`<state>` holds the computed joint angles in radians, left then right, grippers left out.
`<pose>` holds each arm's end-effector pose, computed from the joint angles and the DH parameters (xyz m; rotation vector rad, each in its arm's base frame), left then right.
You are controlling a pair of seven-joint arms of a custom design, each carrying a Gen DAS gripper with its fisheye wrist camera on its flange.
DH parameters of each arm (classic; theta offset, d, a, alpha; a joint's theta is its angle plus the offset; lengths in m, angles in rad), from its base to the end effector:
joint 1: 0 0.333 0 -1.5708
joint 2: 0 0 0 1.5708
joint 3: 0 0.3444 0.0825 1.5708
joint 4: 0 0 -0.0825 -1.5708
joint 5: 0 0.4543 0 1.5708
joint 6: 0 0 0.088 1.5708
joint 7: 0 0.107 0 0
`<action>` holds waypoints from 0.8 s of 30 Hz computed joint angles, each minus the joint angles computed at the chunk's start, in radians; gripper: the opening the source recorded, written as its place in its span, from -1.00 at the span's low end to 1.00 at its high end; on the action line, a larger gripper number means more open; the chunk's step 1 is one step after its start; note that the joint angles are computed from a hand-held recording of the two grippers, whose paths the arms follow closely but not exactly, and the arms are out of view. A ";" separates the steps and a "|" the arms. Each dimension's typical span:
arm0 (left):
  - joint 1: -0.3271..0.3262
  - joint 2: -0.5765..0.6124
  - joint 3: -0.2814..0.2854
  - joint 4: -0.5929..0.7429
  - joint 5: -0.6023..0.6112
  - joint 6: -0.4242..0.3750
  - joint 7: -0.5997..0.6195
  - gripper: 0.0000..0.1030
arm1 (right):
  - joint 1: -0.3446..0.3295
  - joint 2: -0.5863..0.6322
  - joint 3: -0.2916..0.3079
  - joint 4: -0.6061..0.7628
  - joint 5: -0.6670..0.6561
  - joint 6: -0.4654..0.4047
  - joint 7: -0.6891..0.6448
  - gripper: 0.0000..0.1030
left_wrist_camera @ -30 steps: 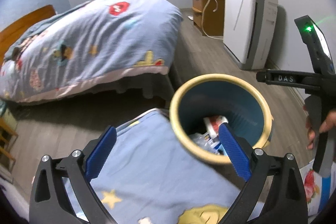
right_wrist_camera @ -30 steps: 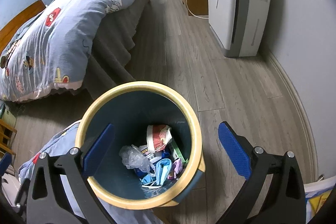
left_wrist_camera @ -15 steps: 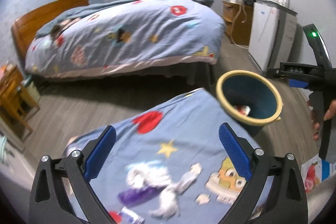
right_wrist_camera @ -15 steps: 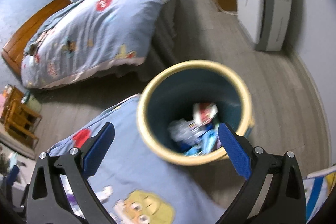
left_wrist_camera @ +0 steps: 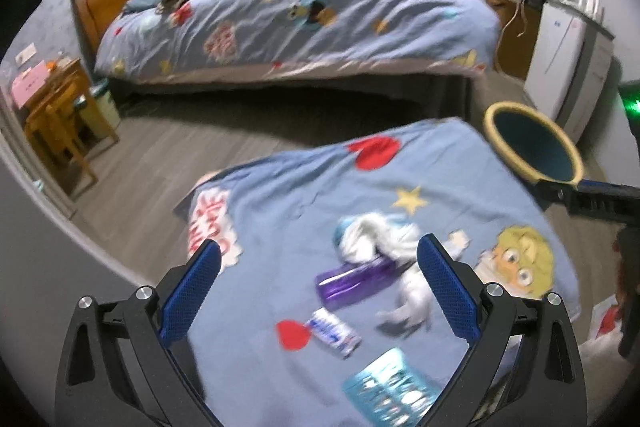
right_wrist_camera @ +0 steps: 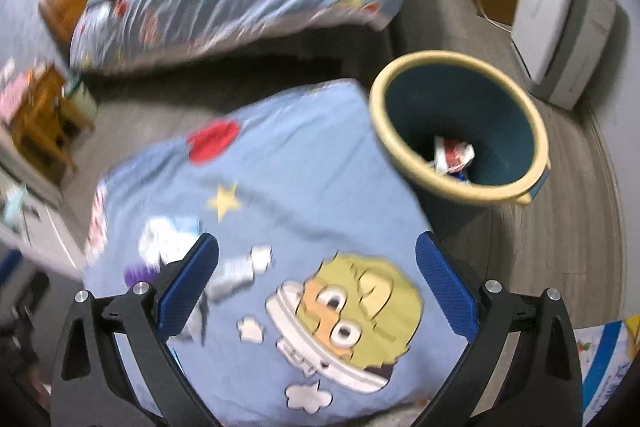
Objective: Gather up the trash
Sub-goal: 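Move both grippers back over the cushion, then grasp a white tissue with the right gripper while the left grasps another tissue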
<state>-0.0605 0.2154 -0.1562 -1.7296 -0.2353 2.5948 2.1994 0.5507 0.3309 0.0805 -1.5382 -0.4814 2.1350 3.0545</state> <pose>0.7269 -0.1459 0.5317 -1.1418 2.3623 -0.7279 0.6321 0.4276 0.5020 -1.2121 2.4589 -0.4573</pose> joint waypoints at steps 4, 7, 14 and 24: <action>-0.008 0.030 0.030 0.019 0.081 -0.013 -0.066 0.89 | 0.011 0.055 0.008 0.058 0.027 -0.008 -0.022 0.89; 0.000 0.049 0.032 0.038 0.091 -0.026 -0.085 0.89 | 0.020 0.098 0.008 0.107 0.048 -0.018 -0.053 0.89; 0.012 0.073 0.029 0.062 0.092 -0.049 -0.104 0.89 | 0.025 0.171 0.010 0.170 0.118 0.026 -0.117 0.71; 0.013 0.110 0.033 0.098 0.113 -0.079 -0.106 0.89 | 0.015 0.311 0.031 0.319 0.273 0.087 -0.307 -0.02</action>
